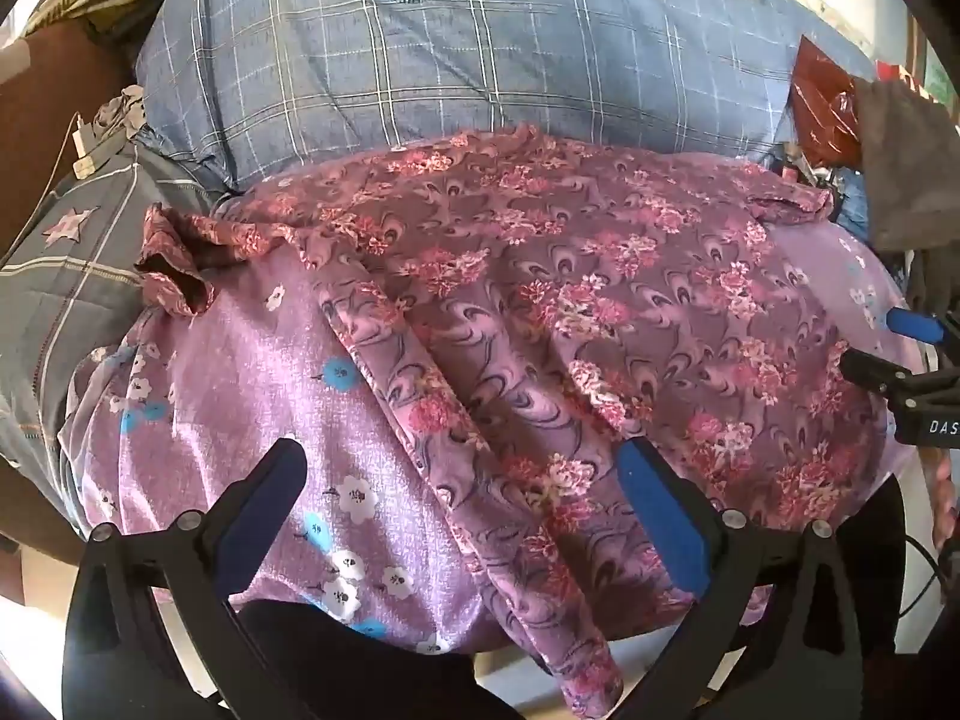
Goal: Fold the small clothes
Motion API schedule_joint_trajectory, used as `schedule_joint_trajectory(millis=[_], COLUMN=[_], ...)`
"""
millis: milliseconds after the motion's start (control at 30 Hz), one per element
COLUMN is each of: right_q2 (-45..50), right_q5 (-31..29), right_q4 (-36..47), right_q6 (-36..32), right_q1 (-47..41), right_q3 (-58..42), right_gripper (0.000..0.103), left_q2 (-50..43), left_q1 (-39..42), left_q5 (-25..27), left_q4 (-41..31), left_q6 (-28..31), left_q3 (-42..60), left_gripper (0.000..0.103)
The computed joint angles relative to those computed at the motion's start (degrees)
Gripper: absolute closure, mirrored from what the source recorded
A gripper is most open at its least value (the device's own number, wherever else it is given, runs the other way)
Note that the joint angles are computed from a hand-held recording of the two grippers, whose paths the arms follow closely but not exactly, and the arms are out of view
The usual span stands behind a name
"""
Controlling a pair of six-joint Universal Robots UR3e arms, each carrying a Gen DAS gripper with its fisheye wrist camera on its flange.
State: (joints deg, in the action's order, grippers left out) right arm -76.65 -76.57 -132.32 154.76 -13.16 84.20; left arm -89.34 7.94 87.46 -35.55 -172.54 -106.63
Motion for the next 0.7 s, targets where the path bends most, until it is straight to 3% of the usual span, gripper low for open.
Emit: schedule_joint_trajectory(millis=[700], right_q2=[-1.8], right_q5=[-0.9], right_q4=[-0.9], right_q6=[-0.3], right_q1=[-1.1], right_q3=[1.6], right_gripper=[0.0], left_q2=[4.1], left_q1=[3.6], left_q5=[3.6], left_q4=[0.1], left_q6=[5.0], left_q3=[-4.1], left_gripper=[0.0])
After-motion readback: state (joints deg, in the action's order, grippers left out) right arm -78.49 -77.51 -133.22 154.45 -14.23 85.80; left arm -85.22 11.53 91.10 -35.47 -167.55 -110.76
